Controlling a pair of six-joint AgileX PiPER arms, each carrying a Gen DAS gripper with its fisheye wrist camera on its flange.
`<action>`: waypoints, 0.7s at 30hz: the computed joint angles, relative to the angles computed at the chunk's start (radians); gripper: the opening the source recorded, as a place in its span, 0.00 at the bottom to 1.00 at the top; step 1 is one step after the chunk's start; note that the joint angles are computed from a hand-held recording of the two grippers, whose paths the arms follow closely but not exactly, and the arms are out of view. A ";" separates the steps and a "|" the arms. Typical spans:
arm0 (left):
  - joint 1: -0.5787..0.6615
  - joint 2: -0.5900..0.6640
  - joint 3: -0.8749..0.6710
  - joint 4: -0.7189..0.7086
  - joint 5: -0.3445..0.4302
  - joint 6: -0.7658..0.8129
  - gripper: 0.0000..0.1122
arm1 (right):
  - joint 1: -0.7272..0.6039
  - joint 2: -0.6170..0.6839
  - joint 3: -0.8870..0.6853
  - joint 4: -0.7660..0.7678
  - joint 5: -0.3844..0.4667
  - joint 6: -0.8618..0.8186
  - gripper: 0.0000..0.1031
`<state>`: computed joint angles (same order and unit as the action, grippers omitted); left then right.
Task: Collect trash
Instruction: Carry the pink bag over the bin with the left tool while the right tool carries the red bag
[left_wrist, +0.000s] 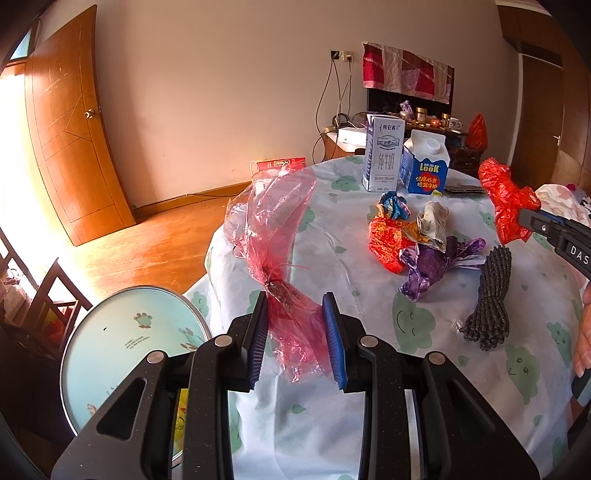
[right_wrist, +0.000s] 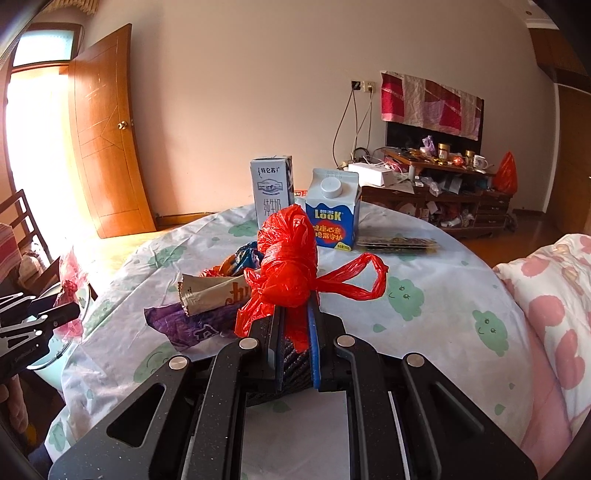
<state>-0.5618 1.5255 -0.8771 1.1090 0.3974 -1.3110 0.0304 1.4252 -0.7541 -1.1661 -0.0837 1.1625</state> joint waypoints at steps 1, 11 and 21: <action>0.001 -0.002 0.001 0.000 0.000 0.000 0.26 | 0.004 0.002 -0.002 0.000 0.000 0.000 0.11; 0.017 -0.016 0.016 0.012 0.007 -0.005 0.26 | 0.073 0.012 -0.022 0.260 0.007 -0.263 0.11; 0.032 -0.034 0.028 0.031 0.017 -0.018 0.26 | 0.129 0.033 -0.049 0.477 0.016 -0.484 0.11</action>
<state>-0.5295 1.4910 -0.8495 1.1396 0.4149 -1.3287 0.1596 1.4582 -0.8028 -0.6894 -0.0673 0.6783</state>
